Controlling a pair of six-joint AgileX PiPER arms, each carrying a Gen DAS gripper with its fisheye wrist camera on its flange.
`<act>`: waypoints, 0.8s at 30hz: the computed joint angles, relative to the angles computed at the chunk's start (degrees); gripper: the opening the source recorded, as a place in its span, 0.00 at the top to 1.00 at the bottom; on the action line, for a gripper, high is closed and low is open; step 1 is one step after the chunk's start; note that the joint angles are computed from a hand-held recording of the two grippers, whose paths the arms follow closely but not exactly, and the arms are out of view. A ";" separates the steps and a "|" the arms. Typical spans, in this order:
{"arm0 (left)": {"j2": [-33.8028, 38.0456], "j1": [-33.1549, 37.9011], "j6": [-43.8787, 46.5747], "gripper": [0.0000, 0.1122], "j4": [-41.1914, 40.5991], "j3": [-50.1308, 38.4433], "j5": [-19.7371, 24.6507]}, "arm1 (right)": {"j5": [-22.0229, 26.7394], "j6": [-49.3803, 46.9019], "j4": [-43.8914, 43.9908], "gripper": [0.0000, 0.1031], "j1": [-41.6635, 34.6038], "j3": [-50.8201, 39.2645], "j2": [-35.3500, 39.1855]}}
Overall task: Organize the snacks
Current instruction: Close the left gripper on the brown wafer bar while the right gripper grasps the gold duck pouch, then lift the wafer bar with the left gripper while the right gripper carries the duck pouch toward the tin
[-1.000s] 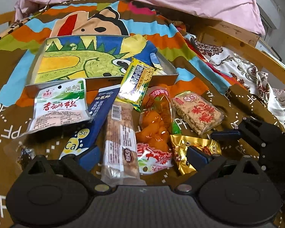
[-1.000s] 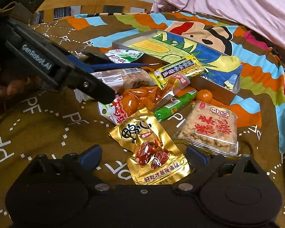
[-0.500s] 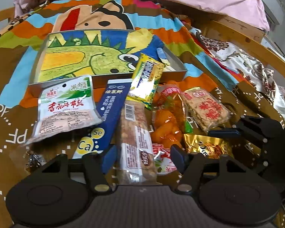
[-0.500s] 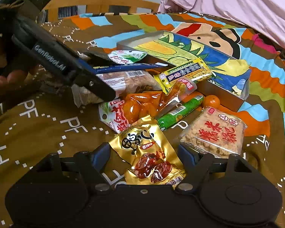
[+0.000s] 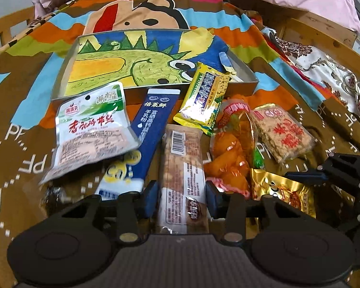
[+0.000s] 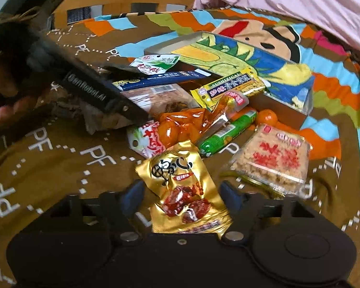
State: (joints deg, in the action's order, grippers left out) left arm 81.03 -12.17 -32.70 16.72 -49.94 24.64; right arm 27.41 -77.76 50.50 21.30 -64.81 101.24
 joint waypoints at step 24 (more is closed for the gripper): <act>-9.02 -10.47 -24.11 0.61 13.16 5.96 8.43 | -10.83 19.48 -9.43 0.59 6.02 11.70 -11.23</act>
State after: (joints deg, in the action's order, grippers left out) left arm 72.01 -22.64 -56.81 29.89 -43.98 33.07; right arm 16.58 -58.28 41.07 27.32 -53.11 90.01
